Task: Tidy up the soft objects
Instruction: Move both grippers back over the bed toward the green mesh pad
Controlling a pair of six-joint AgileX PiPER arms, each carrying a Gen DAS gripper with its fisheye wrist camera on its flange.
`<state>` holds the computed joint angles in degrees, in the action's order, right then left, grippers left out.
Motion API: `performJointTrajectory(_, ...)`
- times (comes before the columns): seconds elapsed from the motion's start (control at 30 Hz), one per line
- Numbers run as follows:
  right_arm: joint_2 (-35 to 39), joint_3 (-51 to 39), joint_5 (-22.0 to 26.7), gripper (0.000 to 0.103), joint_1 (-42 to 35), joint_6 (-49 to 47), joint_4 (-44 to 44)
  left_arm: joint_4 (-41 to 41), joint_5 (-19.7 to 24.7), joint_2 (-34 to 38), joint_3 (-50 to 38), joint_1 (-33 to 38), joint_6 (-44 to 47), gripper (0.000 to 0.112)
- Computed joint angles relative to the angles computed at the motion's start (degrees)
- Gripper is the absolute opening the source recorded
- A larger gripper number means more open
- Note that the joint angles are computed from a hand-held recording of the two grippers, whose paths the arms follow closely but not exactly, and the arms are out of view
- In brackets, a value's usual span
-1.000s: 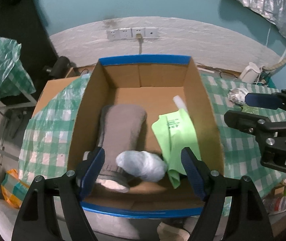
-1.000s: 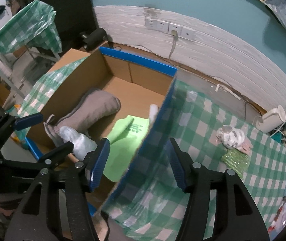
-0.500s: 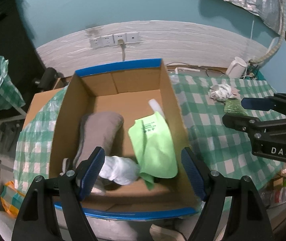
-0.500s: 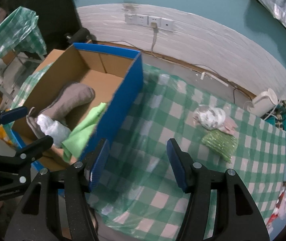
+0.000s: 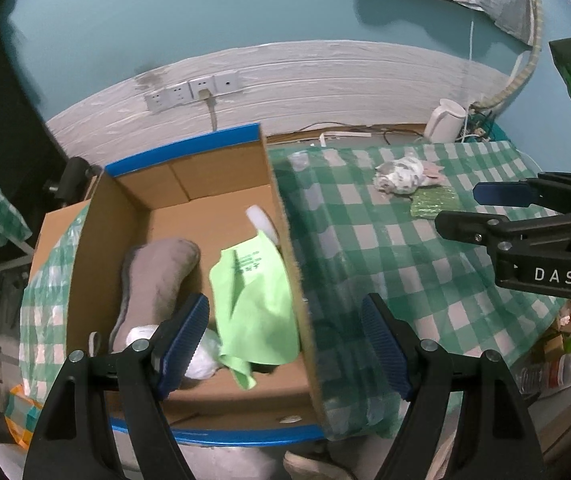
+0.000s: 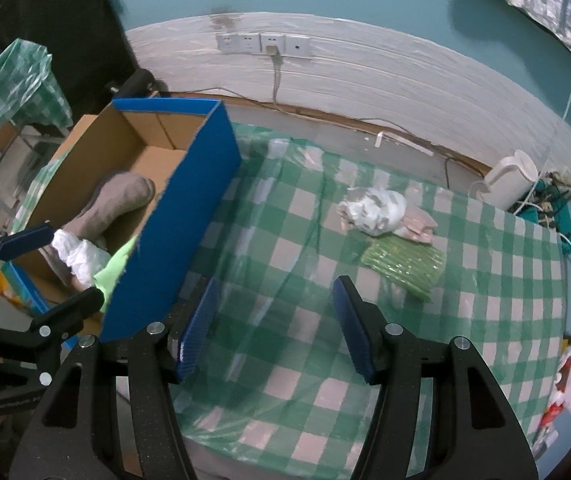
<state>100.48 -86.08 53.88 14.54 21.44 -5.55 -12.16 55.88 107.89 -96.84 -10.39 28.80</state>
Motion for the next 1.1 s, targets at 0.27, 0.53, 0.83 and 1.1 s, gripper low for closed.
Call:
performJointTrajectory(0.27,-3.84,5.82,-1.85,0.061,-3.76,-0.66,0.88,1.82,-0.74,-0.62,1.64,-3.63,-1.86,0.08)
performJointTrajectory(0.53,-6.17,9.54,-3.04,0.063,-7.24,-1.6,2.08,3.25,-0.38,-0.15,1.03,-6.65,-3.88,0.08)
performJointTrajectory(0.83,-4.91,9.43,-1.12,0.063,-12.72,-4.81,2.52,4.86,3.77,4.5,-6.8,-10.91,-7.5,0.08)
performJointTrajectory(1.1,0.78,5.37,0.01,0.063,-19.06,-7.9,6.49,8.27,10.68,14.82,-22.47,-15.02,-10.33,0.08)
